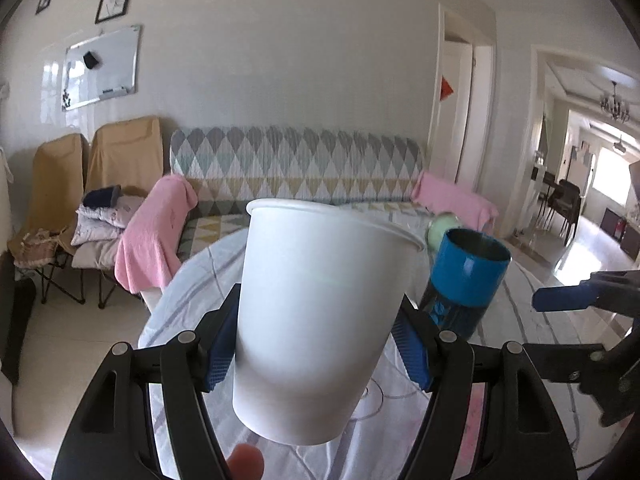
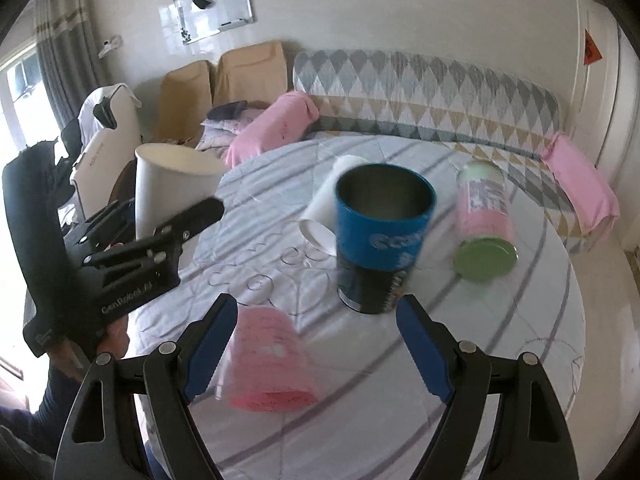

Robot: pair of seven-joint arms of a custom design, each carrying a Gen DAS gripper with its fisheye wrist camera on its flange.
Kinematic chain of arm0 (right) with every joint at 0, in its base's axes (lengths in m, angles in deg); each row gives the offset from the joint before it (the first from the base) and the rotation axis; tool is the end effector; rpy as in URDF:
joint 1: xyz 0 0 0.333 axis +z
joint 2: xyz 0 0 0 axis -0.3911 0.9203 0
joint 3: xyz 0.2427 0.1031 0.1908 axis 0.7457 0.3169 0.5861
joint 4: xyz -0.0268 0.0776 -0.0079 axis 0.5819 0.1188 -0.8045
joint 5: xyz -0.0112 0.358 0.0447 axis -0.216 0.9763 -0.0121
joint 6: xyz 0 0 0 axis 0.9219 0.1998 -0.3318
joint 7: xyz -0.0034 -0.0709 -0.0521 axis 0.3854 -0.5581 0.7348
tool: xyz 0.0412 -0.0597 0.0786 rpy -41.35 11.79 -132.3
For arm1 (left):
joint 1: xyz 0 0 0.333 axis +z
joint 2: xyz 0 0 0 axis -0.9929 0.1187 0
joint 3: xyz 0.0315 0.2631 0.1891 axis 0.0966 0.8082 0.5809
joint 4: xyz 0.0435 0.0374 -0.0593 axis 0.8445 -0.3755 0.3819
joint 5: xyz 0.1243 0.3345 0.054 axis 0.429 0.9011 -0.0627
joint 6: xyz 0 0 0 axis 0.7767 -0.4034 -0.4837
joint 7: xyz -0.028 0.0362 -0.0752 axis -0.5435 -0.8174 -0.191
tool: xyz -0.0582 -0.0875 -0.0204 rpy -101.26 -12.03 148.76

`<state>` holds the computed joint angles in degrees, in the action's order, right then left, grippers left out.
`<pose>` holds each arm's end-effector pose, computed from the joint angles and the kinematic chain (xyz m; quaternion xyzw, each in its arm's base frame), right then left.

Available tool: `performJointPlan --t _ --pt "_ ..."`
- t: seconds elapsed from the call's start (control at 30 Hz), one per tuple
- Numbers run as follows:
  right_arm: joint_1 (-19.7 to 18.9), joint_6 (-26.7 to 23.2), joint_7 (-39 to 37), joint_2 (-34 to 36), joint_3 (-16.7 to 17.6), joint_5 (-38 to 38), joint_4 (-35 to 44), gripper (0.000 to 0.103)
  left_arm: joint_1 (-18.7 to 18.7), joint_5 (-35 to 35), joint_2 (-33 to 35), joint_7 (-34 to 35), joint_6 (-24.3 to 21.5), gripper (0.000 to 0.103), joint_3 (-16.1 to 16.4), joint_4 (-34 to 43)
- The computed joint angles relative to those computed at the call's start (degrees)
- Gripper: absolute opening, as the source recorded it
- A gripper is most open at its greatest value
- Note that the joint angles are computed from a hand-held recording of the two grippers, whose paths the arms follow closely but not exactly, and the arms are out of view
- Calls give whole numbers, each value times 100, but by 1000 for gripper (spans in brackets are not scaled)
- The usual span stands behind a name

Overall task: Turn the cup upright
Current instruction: 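Rotate the held cup with the left tool so its rim faces up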

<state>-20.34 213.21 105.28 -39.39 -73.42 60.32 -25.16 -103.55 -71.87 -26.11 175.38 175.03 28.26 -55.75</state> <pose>0.6299 0.1052 0.4856 -0.7451 0.5521 -0.1747 0.3308 0.6587 -0.2018 0.4636 -0.5429 0.6506 -0.4370 0.3017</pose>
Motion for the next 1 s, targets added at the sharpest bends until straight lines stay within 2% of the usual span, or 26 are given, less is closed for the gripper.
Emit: performJointPlan --t 0.07,0.17,0.3,0.43,0.5,0.6,0.67,0.73,0.77,0.9,1.0 --pt "-25 99 -46 -51 39 100 -38 83 -320 -51 104 -23 -67 70 386 95" --pt "-34 304 16 -104 40 212 -71 83 -447 -39 234 -39 -135 70 542 195" --pt "93 75 322 81 -18 -41 301 83 -120 140 230 120 108 70 136 98" --pt "49 7 262 312 197 47 609 83 -159 55 234 322 310 70 132 21" --pt "-1 -105 142 357 301 131 681 83 263 180 205 385 342 70 -348 -28" --pt "-126 -386 -177 430 476 495 815 83 600 296 219 437 480 70 -752 -76" --pt "-115 -626 -286 508 460 599 975 83 843 427 220 439 590 70 -1040 -127" --pt "-74 -756 -402 576 427 652 1101 83 909 460 227 440 672 70 -1109 -143" --pt "-45 -870 -431 616 400 632 1181 83 1114 586 237 393 691 70 -1335 -160" --pt "21 -1168 -605 725 355 689 1391 83 1515 890 262 225 739 70 -1734 -201" --pt "86 -1286 -637 784 286 602 1493 83 1990 1283 327 21 695 70 -2212 -218"
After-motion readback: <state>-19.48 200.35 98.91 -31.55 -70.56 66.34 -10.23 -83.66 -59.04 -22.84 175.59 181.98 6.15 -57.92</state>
